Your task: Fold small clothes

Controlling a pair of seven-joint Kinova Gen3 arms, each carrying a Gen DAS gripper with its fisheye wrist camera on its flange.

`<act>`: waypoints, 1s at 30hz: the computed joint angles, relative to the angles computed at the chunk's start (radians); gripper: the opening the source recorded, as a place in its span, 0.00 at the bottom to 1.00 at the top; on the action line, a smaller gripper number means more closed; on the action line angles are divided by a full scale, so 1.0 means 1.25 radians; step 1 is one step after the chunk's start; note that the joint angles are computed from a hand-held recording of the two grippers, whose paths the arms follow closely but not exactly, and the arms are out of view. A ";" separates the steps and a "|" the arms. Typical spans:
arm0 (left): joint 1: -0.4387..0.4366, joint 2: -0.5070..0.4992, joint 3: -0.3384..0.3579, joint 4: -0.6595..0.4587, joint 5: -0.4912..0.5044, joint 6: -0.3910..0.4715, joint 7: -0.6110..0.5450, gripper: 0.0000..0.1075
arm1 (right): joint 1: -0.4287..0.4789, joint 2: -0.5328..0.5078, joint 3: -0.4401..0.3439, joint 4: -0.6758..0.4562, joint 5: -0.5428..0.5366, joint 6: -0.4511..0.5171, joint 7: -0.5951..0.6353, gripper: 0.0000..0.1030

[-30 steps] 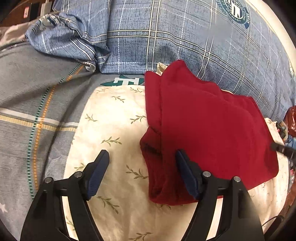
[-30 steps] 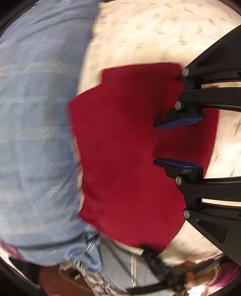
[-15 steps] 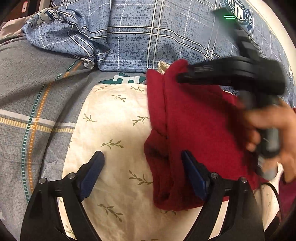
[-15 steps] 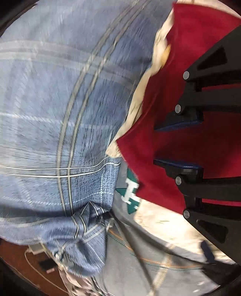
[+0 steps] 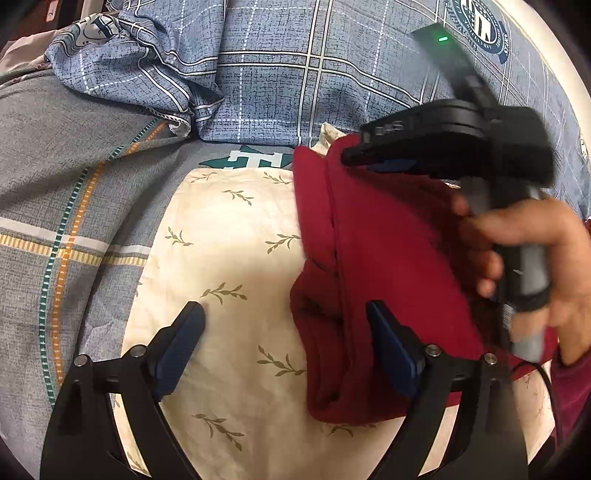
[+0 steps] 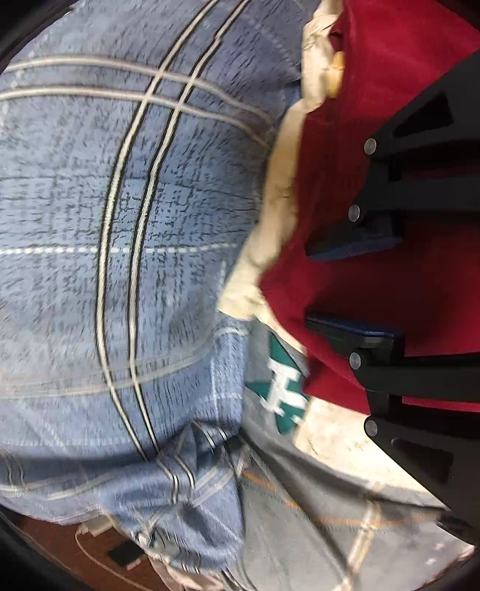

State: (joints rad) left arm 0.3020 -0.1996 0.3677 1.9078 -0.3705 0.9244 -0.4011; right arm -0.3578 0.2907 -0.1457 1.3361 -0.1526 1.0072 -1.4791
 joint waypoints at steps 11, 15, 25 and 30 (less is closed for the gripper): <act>0.004 0.003 -0.001 -0.006 -0.007 0.007 0.002 0.84 | 0.035 -0.053 -0.009 0.008 -0.075 0.061 0.066 0.52; 0.004 0.000 -0.009 -0.005 0.005 0.002 -0.008 0.85 | 0.013 -0.025 -0.008 -0.025 -0.070 0.090 0.039 0.65; -0.021 -0.029 -0.045 0.026 0.082 -0.071 -0.072 0.85 | -0.176 0.052 0.021 -0.074 0.189 0.102 -0.096 0.75; -0.016 -0.061 -0.102 0.069 0.193 -0.190 -0.172 0.88 | -0.091 -0.007 -0.013 -0.005 0.111 0.020 -0.034 0.19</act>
